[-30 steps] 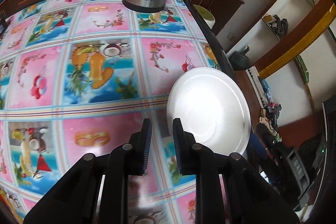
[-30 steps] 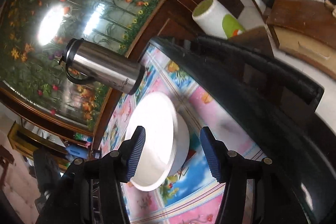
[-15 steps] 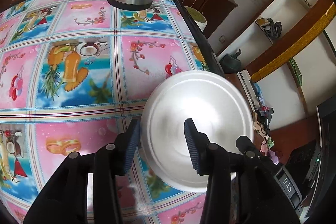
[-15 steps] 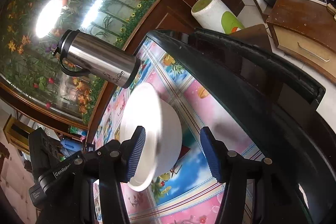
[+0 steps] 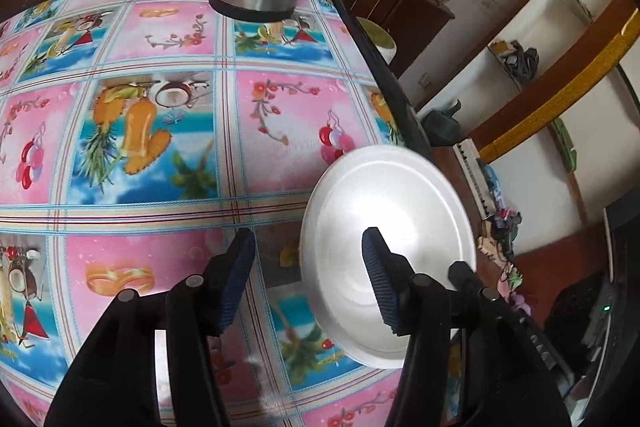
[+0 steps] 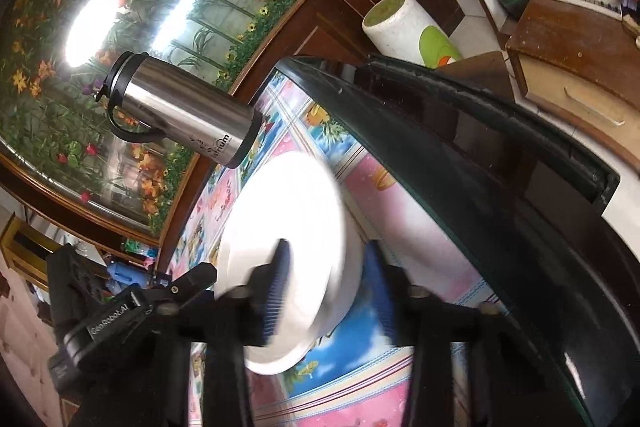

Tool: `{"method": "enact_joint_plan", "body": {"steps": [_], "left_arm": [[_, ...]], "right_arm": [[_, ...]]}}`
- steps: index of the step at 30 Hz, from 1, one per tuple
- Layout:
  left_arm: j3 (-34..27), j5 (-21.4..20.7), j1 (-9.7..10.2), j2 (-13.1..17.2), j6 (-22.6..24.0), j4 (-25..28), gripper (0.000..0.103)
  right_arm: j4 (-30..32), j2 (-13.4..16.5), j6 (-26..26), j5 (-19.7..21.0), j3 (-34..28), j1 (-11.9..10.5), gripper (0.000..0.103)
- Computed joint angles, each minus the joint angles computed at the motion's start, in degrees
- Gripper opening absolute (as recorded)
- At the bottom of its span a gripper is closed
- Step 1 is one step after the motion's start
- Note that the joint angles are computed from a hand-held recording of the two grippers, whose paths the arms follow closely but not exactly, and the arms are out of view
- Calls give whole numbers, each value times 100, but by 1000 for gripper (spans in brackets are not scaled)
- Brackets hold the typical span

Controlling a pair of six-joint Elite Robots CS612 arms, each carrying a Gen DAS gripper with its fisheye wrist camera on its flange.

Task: Organize plates and bowls
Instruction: 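Grasp the rim of the white foam bowl with both tools, then lift and carry the white bowl over the plate stack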

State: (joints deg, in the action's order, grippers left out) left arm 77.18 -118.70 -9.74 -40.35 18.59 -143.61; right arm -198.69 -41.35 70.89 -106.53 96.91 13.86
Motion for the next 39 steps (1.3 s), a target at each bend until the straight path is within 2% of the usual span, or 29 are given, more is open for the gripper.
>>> {"method": "enact_joint_plan", "body": {"steps": [2, 4, 7, 9, 11, 14, 17, 20, 24, 35, 39], "left_arm": [[-13, 42, -18, 22, 46, 77, 53], [2, 32, -15, 38, 15, -9, 53], [31, 23, 4, 43, -47, -206, 34], [31, 14, 20, 50, -71, -281, 14], [17, -23, 30, 57, -6, -229, 8], [95, 61, 33, 23, 65, -320, 7], [70, -13, 100, 11, 77, -149, 6], [60, -55, 194, -9, 28, -38, 6], [154, 8, 320, -68, -58, -156, 6], [352, 170, 878, -160, -215, -392, 6], [513, 323, 1092, -238, -150, -611, 6]], "right_arm": [[4, 0, 11, -23, 4, -3, 25], [27, 0, -32, -69, -5, 6, 17], [134, -5, -143, -129, -41, 18, 12], [179, -6, -191, -164, -57, 25, 11], [172, 3, -251, -149, -75, 23, 9], [224, 10, -400, -175, -119, 38, 9], [256, 25, -491, -173, -155, 51, 8], [75, 76, -493, 62, -169, 25, 8], [-68, 160, -513, 326, -263, 46, 7], [102, 488, -588, 457, -867, 510, 6], [216, 627, -542, 690, -1108, 686, 6]]}}
